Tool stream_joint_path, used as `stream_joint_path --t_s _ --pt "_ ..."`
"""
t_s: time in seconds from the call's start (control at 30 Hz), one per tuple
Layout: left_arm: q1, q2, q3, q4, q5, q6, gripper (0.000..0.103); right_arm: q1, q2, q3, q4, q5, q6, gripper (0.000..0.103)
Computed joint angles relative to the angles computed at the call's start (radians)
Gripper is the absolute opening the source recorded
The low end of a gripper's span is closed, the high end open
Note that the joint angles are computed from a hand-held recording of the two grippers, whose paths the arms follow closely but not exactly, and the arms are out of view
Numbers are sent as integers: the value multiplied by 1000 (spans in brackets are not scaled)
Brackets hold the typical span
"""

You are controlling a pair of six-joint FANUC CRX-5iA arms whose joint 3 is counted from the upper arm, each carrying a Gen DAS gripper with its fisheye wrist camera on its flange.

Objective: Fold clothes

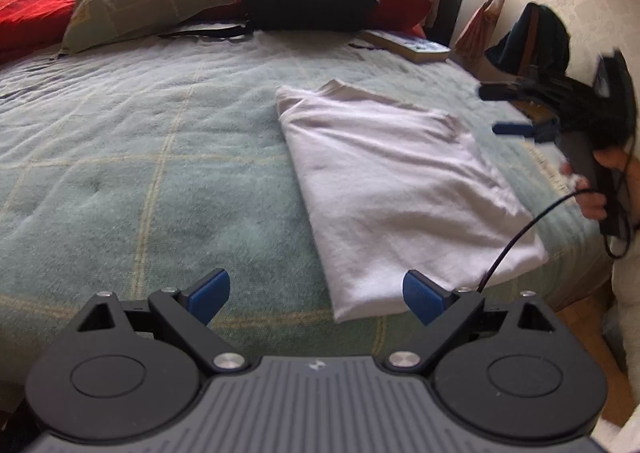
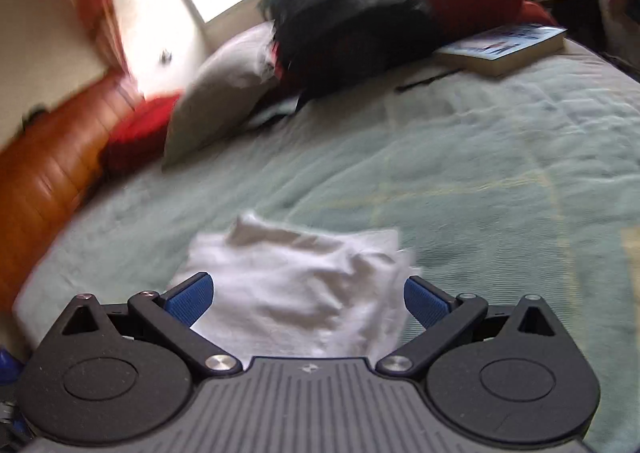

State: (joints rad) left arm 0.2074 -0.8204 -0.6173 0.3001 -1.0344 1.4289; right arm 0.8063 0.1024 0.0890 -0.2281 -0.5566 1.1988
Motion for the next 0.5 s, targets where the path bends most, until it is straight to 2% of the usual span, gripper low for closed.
stream_joint_path --t_s 0.1,0.2,0.27,0.37,0.5 --pt "80 4 -40 160 -6 -132 93 -100 -20 39 -292 -115 147 103" --pt "130 37 -62 293 -25 -223 93 -173 -16 55 -472 -219 198 103" --pt "138 76 -60 343 -23 -249 93 -207 -4 64 -568 -268 229 103" --pt "141 136 -49 391 -13 -269 93 -231 14 68 -667 -312 255 103" --pt "161 234 -23 424 -30 -241 93 -205 33 76 -627 -311 194 103"
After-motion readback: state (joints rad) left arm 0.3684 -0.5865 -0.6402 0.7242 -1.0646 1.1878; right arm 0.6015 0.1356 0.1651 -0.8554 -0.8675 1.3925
